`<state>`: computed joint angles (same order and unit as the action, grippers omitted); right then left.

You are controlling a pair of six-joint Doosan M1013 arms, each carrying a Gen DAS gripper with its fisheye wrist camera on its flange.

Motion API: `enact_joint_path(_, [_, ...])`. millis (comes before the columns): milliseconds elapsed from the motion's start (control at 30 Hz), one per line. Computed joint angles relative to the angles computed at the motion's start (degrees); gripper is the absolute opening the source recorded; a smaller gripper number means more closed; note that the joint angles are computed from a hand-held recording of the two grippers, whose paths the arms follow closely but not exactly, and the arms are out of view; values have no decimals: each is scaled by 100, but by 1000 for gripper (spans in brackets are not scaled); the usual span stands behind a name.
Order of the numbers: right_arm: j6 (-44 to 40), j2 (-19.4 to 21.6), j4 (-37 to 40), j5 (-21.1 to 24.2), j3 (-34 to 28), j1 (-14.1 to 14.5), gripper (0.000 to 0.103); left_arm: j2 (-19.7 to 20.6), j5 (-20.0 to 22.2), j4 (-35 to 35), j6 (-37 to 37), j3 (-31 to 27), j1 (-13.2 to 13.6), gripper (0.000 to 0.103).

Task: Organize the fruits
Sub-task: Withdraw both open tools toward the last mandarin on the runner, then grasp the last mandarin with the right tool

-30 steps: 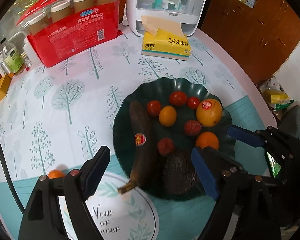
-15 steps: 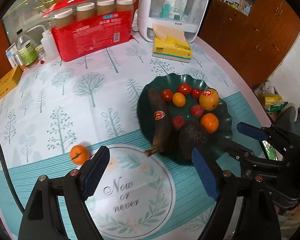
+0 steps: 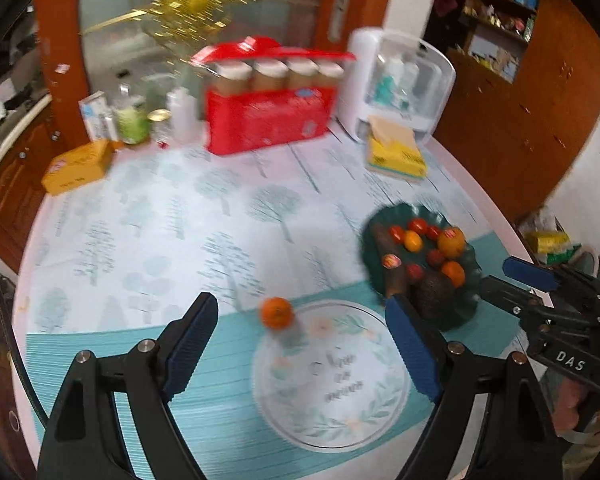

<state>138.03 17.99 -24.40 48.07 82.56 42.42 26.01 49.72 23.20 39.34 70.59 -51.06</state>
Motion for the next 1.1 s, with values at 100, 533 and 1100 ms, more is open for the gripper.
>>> enact_joint_path(100, [-49,150,13,65,-286,87,52,-164,96,443,-369,213,50,88])
enact_joint_path(533, [-566,1304,882,465,-1446,229,53,-356,-238,197,-580,1038,520,88])
enact_joint_path(1100, [-621,2186,1559,980,-2052,77,53,345,-278,-847,53,836,888,88])
